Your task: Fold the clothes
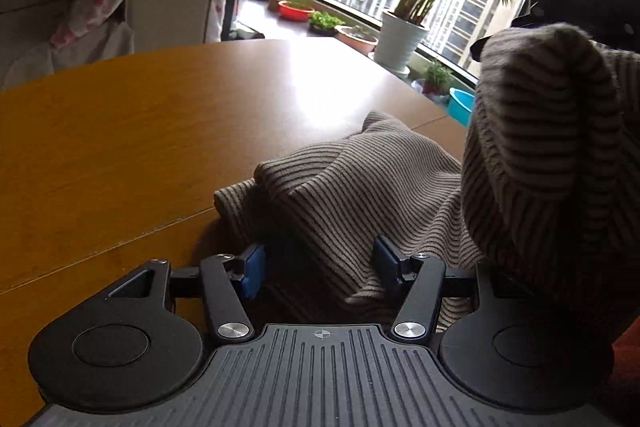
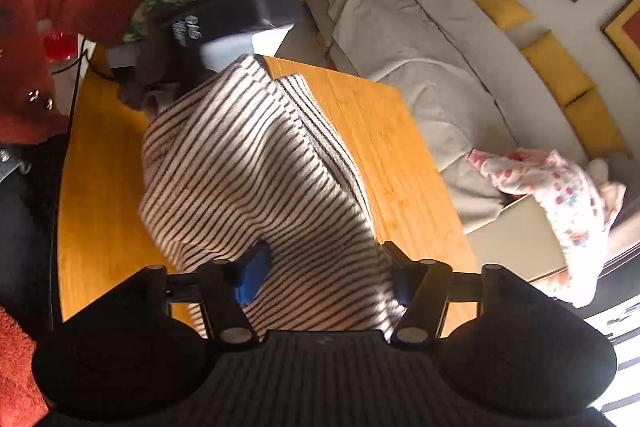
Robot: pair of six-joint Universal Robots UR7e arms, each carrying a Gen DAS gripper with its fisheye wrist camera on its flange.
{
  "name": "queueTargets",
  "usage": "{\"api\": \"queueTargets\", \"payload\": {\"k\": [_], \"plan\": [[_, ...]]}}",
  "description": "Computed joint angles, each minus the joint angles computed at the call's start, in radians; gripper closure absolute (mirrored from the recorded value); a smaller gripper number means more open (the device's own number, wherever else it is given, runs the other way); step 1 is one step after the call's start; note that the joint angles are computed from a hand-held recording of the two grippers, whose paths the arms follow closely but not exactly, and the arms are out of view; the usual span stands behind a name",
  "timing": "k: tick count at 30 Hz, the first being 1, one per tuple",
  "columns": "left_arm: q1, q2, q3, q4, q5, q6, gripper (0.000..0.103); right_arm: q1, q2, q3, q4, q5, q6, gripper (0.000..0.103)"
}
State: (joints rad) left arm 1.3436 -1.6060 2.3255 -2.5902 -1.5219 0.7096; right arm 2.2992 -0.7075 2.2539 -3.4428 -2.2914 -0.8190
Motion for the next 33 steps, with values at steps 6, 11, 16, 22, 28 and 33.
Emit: {"api": "queueTargets", "payload": {"k": [6,11,16,22,28,33], "plan": [[0.058,-0.062,-0.04,-0.01,-0.03,-0.086,0.029,-0.152,0.079,-0.006,-0.194,0.058,0.023,0.025],[0.1,-0.123,-0.082,0.086,-0.209,-0.1,0.007,-0.167,0.122,0.038,-0.402,0.049,0.114,0.013],[0.043,-0.11,-0.047,0.117,-0.225,-0.088,0.004,-0.163,0.14,0.122,-0.664,0.076,0.288,0.011],[0.03,-0.004,-0.034,0.011,-0.182,-0.204,0.006,-0.329,0.139,0.203,-0.846,0.305,0.558,0.016],[0.026,-0.004,-0.034,-0.072,-0.279,-0.226,0.048,-0.358,0.198,0.183,-0.976,0.384,0.553,0.078],[-0.025,0.077,-0.037,-0.18,-0.164,-0.21,0.046,-0.339,0.218,0.163,-1.053,0.238,0.527,0.08]]}}
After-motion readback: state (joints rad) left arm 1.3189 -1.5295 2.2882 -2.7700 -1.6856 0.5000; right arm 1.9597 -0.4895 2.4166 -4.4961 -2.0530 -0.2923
